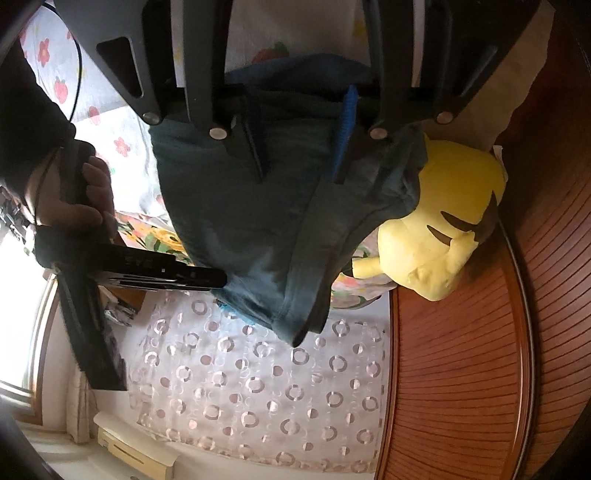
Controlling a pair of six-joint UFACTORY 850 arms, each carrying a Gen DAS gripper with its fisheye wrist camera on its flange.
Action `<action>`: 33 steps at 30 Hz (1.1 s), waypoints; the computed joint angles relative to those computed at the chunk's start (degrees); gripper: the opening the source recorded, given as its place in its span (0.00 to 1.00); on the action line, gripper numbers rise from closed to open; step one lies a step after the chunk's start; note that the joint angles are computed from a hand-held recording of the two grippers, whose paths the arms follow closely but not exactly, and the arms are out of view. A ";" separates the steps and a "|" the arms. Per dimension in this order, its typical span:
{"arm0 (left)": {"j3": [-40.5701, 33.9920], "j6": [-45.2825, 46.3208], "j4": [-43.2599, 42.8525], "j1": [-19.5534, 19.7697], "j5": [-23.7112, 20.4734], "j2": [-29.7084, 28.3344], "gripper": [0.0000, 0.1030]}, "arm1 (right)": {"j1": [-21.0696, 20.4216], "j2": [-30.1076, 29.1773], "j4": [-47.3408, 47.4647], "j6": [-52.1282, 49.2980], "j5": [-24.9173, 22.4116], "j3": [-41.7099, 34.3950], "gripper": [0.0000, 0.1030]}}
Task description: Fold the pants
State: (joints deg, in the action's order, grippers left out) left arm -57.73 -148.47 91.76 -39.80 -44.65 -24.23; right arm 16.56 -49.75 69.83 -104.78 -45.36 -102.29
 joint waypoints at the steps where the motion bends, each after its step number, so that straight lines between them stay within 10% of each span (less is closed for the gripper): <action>1: 0.15 -0.09 -0.15 -0.27 0.03 0.31 0.36 | -0.19 0.54 0.45 -0.67 -0.03 0.76 0.26; 33: -5.05 11.35 -6.34 -11.31 -2.92 0.21 0.55 | -14.42 25.44 16.24 -20.13 -3.50 35.68 0.30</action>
